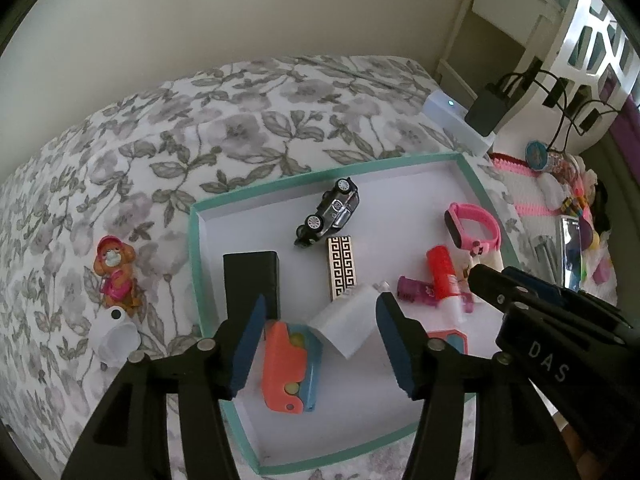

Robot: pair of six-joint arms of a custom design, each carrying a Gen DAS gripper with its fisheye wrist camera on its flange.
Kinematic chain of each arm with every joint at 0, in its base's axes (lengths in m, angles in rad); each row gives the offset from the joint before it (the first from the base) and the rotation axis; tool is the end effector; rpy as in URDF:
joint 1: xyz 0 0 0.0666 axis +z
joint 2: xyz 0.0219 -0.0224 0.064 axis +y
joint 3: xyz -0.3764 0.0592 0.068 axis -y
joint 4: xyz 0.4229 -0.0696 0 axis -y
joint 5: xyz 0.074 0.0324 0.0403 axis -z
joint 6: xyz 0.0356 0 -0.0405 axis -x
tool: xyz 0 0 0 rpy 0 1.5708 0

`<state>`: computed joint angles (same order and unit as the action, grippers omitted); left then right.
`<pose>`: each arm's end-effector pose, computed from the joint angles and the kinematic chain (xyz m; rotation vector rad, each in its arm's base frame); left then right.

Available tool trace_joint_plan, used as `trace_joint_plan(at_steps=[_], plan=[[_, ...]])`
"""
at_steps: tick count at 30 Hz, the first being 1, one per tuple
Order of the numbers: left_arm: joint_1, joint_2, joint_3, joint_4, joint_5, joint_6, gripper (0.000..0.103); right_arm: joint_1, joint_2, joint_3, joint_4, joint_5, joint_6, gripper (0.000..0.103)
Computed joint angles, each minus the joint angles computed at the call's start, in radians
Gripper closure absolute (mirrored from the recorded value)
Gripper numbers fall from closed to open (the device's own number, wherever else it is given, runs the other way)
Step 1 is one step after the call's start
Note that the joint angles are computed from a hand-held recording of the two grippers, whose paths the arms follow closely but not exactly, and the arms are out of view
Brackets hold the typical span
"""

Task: Organize rigid objects
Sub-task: 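Open the right tool to drop the red bottle into the tray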

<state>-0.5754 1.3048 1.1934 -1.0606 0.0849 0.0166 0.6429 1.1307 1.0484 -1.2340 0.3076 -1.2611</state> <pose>0.3767 -0.2484 0.3637 0.7872 2.6575 -0.2760 0.3040 0.2138 0.3608 0.8869 2.5985 0.0392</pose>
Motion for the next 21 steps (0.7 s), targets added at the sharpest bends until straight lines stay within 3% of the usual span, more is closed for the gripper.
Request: trace_joint_plan(at_steps=[15,18,21], plan=[[0.043,-0.005,0.006,0.016,-0.052,0.058,0.042,0.007,0.022,0.019,-0.006,0.008,0.015,0.072],[0.054,-0.004,0.008,0.018,-0.064,0.077,0.035,0.005,0.027,0.019,-0.006,0.003,0.020,0.066],[0.069,0.001,0.011,0.014,-0.059,0.097,0.034,0.006,0.031,0.020,-0.008,0.008,0.012,0.054]])
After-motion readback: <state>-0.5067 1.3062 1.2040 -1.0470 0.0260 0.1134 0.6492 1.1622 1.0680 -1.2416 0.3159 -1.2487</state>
